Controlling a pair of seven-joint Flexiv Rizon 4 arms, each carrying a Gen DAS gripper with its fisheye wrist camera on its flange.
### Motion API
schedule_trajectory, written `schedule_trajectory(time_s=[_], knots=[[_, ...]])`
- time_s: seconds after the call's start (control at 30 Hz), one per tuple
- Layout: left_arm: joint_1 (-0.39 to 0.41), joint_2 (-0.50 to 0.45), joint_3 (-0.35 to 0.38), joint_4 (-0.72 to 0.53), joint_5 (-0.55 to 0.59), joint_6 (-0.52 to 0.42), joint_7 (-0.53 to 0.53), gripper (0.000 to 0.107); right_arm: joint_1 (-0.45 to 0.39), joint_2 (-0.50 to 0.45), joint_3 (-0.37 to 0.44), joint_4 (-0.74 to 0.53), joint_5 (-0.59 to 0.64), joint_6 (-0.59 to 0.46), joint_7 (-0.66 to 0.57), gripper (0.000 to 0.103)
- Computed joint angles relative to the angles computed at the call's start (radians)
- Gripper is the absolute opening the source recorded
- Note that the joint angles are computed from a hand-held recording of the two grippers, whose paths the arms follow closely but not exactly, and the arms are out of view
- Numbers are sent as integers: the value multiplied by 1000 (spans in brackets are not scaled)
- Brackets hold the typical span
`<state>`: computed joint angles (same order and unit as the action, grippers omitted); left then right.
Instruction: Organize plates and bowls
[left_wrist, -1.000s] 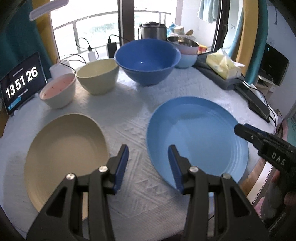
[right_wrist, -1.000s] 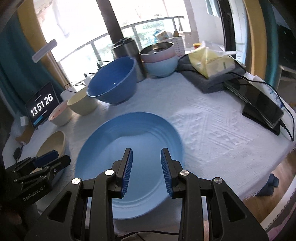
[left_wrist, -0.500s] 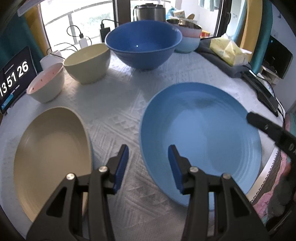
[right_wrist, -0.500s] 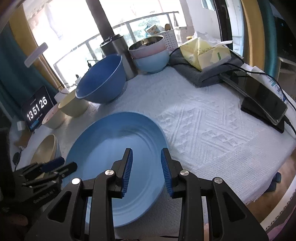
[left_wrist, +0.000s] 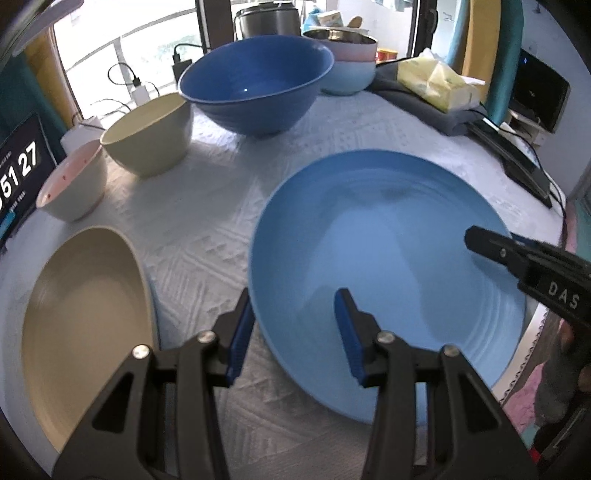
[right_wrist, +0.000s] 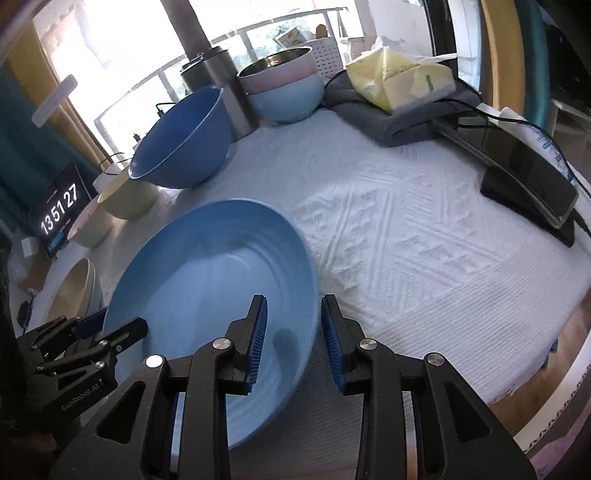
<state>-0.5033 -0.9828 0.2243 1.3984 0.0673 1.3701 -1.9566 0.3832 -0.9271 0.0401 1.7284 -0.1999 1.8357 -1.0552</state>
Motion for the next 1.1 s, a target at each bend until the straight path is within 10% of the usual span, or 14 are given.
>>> schedule_trajectory(time_s=[1.1], knots=[[-3, 128, 9, 285, -151, 277, 111, 45, 287, 87, -236, 105, 171, 36, -38, 23]])
